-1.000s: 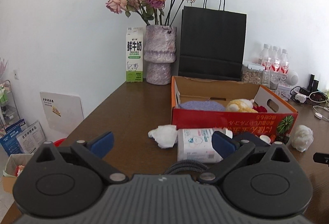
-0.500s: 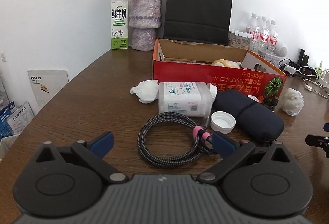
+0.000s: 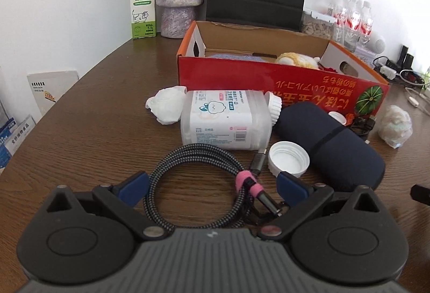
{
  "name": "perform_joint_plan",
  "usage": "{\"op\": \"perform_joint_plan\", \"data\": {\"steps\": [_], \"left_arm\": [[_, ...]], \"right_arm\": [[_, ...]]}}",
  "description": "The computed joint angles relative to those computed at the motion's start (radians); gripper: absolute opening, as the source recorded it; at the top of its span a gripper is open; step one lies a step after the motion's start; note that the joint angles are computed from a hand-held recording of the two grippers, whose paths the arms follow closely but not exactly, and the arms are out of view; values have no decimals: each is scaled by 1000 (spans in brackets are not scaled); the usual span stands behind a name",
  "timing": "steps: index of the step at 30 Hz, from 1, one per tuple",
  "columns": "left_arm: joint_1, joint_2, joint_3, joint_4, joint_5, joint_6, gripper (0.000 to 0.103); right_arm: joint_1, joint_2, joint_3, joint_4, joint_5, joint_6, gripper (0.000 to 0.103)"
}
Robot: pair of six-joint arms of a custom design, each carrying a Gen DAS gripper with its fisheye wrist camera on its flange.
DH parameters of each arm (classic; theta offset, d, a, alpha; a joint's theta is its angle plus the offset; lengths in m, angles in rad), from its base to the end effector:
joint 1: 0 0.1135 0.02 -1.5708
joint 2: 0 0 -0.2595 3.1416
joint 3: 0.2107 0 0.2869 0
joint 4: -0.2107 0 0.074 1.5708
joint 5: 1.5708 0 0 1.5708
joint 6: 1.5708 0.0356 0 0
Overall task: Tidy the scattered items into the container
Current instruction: 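Move the left gripper to the black braided cable while the right approaches the green bath puff, then grasp the black cable with the left gripper while the right gripper grasps the bath puff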
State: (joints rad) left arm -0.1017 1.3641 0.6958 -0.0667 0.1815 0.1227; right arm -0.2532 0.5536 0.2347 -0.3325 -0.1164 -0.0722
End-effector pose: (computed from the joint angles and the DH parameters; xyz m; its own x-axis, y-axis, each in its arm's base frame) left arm 0.3028 -0.0374 0.1676 -0.6336 0.1857 -0.7511 0.3130 0.9493 -0.0293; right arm 0.1670 -0.0389 0.1526 -0.5969 0.0805 -0.7982 0.1166 0.9931 0.0129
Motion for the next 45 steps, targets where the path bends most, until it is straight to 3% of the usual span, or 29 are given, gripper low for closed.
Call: {"op": "perform_joint_plan", "data": {"steps": [10,26,32,37,45], "left_arm": [[-40,41,14,14,-95,55,103],[6,73,37,8,-34,33,100],[7,65,23,25,-32,32,99],[6,61,18,32,-34,29,98],[22,22,-10,41,-16,26,95]], "right_arm": [[-21,100,30,69,-14,-24,103],[-29,559,227,337,31,-61,103],[-19,677,287,384,48,-17,87],[-6,673,278,387,36,-8,53],[25,557,212,375,52,-10,47]]}}
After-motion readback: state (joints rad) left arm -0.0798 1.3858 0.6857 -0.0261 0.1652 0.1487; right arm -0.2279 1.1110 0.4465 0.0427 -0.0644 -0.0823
